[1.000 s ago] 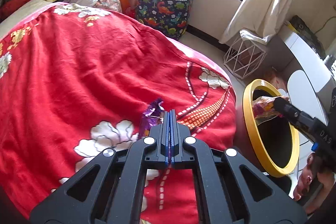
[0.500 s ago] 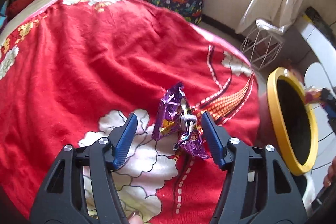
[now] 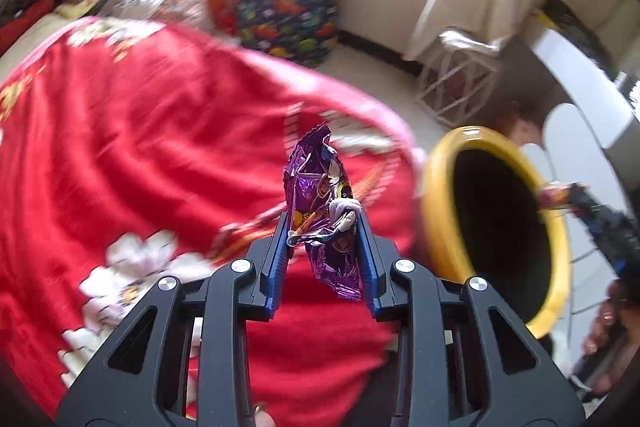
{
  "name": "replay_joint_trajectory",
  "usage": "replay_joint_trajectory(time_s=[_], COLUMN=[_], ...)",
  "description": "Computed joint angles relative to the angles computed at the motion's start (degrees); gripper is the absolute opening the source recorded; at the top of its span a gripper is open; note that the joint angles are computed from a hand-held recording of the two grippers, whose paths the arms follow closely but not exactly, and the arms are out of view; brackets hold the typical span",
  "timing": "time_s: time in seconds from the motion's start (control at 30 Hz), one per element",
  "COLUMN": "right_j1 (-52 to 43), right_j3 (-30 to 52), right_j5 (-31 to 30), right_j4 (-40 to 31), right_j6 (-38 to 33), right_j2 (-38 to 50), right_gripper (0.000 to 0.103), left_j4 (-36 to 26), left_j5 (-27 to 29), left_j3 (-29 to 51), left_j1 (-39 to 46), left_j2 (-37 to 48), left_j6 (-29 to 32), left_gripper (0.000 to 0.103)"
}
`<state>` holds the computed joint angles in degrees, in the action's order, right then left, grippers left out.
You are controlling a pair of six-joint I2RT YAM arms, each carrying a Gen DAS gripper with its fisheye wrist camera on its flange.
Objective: Collect trash
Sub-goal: 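Carry the purple wrapper with the left tool over the bin, then open both tools to drop the purple wrappers into the bin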
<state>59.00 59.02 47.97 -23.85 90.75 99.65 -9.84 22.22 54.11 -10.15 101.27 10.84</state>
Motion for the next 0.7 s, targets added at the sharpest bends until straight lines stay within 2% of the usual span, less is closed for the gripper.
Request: replay_joint_trajectory(time_s=[0.23,0.57,0.67,0.7], right_j1=[1.21,2.18,1.87,1.9], right_j3=[-3.84,-9.28,-11.08,-11.08], right_j5=[0.75,1.14,0.83,0.75], right_j4=[-1.62,-2.65,-0.96,-0.95], right_j6=[4.77,8.53,7.93,8.16], right_j2=[-2.77,-8.21,-9.86,-10.0], right_gripper=[0.025,0.029,0.036,0.042], left_j4=[-1.06,-0.58,-0.49,-0.45], left_j5=[1.77,0.44,-0.09,-0.15], left_j3=[-0.38,-0.93,-1.06,-0.93], left_j1=[-8.65,-19.6,-21.76,-21.97], left_j2=[-4.21,-3.07,-2.09,-1.6], left_j6=[-1.72,-1.45,-1.03,-0.84], left_gripper=[0.025,0.029,0.036,0.041])
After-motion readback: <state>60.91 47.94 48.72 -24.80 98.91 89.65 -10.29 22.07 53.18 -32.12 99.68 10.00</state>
